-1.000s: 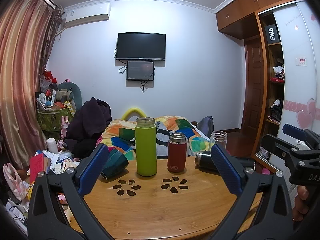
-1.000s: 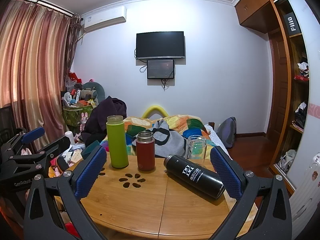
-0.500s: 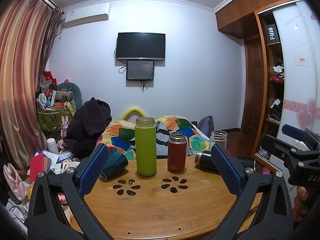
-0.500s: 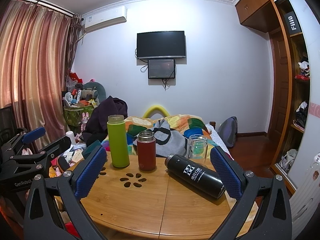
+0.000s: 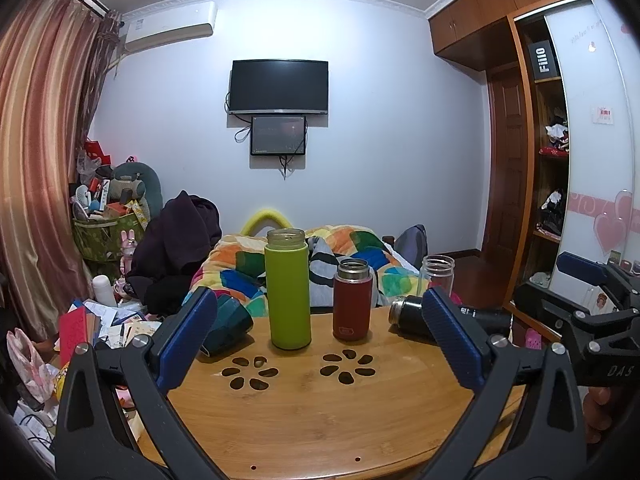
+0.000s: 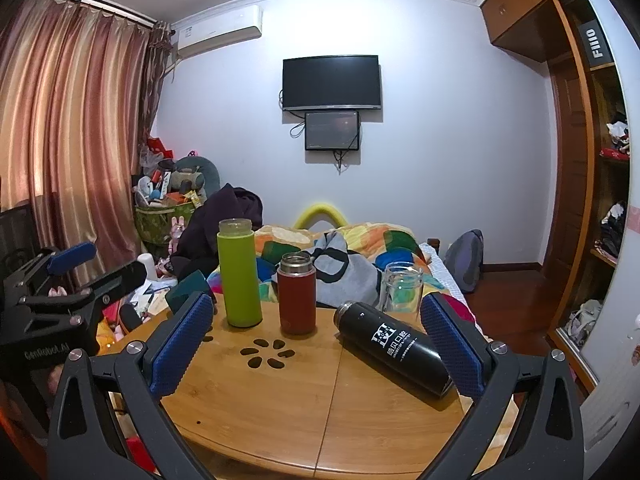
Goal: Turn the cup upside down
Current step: 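Move the right tool to the black thermos and grasp its body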
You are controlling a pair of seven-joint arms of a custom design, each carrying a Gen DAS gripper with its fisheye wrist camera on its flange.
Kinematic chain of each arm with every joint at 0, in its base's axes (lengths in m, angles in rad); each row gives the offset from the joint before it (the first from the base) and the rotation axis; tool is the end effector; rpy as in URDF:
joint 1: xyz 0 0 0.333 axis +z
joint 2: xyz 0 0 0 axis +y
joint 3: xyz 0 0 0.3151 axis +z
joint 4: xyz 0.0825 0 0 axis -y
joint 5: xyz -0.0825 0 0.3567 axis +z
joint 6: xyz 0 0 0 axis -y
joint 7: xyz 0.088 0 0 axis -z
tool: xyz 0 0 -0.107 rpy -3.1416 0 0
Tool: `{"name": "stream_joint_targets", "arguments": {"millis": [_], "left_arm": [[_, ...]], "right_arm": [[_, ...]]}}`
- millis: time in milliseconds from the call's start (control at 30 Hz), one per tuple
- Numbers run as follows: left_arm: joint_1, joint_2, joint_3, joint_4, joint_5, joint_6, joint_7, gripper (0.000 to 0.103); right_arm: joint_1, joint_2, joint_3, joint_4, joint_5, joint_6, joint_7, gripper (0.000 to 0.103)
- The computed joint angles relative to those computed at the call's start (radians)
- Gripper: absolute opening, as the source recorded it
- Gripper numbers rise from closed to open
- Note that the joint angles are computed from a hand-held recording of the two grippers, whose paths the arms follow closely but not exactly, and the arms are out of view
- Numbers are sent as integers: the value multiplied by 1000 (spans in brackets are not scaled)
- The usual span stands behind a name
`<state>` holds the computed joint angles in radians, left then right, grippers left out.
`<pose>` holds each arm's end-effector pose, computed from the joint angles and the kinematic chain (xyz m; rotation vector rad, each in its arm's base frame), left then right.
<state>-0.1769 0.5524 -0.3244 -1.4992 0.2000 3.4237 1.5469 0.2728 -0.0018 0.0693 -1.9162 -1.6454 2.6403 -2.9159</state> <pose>0.6401 -0.2990 0.5468 -1.0016 1.7470 -1.4853 0.5313 0.2165 0.5581 -1.3027 1.5446 -1.1896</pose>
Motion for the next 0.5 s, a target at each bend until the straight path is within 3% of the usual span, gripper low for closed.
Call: {"name": "stream_joint_targets", "arguments": {"millis": [167,267,400,500], "left_arm": [[-32,29,20,56,-16,-54,15,103],[-49,51,27,94,-32,-99,29,103],[-86,80,53,146,-57,-166,51,103],[-116,102,76,186,-70,-222,69,103]], "right_arm": [[-39,0,-32,-27,20,69,-88,103],[-80,15,-61,-40,101,126,-215,103],[-142,57,-104,-54,345,190,-457,103],[-196,97,-131,-75,606,304,-696,103]]}}
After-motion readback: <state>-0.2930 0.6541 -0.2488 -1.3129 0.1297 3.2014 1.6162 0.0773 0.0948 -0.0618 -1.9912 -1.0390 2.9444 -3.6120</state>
